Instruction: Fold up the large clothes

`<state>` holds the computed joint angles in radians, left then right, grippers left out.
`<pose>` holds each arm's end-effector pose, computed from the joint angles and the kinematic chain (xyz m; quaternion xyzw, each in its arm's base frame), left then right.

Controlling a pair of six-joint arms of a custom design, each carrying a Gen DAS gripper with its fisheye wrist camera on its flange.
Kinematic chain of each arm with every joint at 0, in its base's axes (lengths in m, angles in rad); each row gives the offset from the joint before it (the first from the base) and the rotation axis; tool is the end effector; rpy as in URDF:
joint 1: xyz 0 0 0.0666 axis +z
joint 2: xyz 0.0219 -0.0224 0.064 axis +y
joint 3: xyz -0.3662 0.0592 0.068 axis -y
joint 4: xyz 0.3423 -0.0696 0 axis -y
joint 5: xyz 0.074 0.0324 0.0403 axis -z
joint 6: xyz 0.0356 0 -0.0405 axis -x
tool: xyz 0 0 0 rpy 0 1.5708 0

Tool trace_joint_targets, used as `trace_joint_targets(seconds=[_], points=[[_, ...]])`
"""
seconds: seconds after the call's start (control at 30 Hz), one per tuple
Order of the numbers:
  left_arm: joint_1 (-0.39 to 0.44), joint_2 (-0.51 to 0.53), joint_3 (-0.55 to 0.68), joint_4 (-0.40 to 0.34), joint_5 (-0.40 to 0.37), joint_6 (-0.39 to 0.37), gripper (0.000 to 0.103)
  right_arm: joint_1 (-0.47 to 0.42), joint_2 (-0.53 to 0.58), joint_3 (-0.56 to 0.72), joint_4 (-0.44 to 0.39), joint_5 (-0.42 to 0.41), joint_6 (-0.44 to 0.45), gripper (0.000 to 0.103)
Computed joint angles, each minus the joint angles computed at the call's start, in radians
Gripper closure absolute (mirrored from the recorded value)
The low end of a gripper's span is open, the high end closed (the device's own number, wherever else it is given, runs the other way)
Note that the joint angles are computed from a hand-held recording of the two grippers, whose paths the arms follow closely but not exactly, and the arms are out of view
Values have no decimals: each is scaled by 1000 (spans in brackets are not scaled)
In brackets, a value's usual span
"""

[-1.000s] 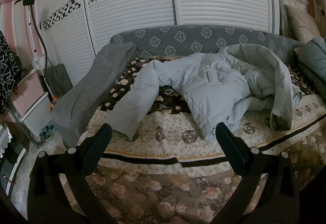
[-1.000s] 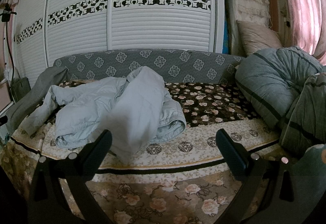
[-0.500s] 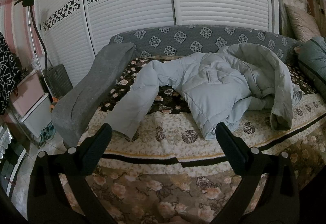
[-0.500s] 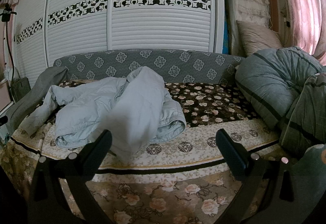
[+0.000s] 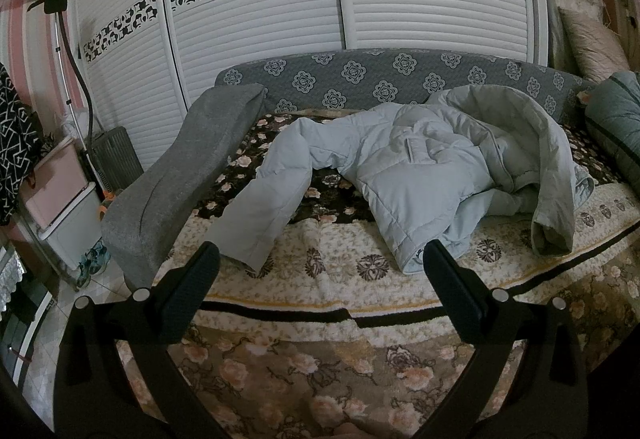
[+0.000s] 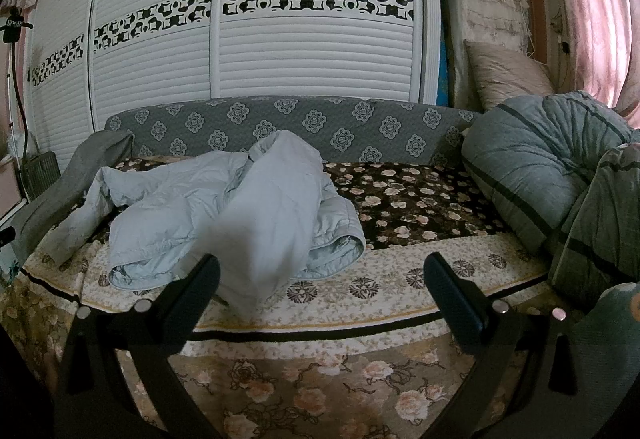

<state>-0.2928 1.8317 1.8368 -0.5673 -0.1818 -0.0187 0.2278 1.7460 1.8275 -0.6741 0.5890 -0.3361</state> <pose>0.5920 -0.1722 0.4103 0.0919 0.8682 0.0130 0.4875 0.5693 0.1113 0.4492 0.1819 0.8361 -0.1210 0.5031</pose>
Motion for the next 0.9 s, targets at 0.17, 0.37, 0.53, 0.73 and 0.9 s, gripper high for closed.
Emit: trace_joint_targets(seconds=[0.17, 0.37, 0.53, 0.73, 0.9], points=[[-1, -1, 0, -1, -2, 1, 3, 0, 1, 2, -3, 1, -1, 2], [-2, 1, 2, -1, -3, -1, 3, 0, 0, -1, 1, 6, -4, 2], [-1, 8, 10, -5, -5, -9, 3, -10, -15, -30, 21, 0, -17, 2], [3, 19, 29, -25, -2, -28, 3, -19, -18, -37, 27, -9, -24, 2], [-2, 21, 41, -35, -1, -18, 3, -11, -20, -34, 32, 2, 0, 2]])
